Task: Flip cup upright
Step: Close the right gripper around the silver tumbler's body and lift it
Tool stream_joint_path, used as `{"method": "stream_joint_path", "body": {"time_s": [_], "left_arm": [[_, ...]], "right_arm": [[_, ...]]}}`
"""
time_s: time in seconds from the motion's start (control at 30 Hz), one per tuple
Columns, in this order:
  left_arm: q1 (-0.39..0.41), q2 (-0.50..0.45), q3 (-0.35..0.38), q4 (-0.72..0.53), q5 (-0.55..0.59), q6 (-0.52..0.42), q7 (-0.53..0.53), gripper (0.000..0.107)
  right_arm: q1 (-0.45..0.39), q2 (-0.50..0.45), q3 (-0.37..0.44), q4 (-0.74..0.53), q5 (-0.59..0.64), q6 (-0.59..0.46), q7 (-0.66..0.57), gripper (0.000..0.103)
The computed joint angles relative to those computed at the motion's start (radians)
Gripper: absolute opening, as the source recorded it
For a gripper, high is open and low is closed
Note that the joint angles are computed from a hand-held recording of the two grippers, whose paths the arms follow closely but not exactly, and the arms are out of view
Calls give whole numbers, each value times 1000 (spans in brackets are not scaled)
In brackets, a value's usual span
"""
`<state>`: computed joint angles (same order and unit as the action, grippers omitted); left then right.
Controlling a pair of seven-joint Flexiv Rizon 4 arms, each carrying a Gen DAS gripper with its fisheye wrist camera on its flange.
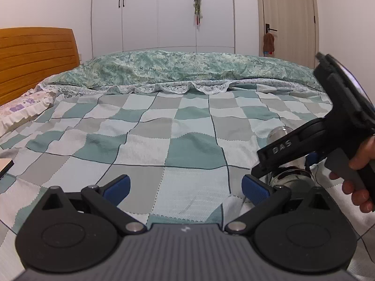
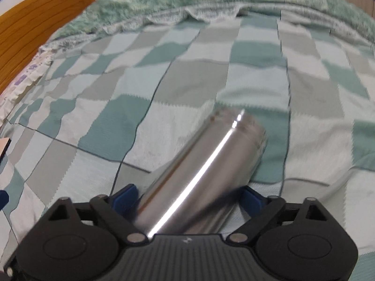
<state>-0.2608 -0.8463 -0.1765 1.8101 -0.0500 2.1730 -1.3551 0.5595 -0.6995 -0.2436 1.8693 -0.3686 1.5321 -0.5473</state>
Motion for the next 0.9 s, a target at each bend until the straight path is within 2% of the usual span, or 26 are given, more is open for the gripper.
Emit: {"method": "stream_joint_path", "body": {"time_s": [0.07,0.17,0.4,0.53,0.73,0.9], "left_arm": [[-4,1,3,0,-8,-2,-1,103],[-1,7,1,10,-6,5,-9,103],[4,28,-3,44,9,17,-20,103],[0,56,-1,84,11,33,-34,103],[-29,127,22,181,-10,89,-51,103],[-54,206,34,287,-20,141,-67,103]], "right_arm": [[20,2,-14,-6,-15,-32,4,83],[-7,14,24,10,-21,8,-27,67],[57,62,-37,96,27,121,-64,65],[124,96,-93,156,87,193,-103,63],[324,167,-255,281,215,296,-184,63],[568,257,-435,421,352,338,-272,63]]}}
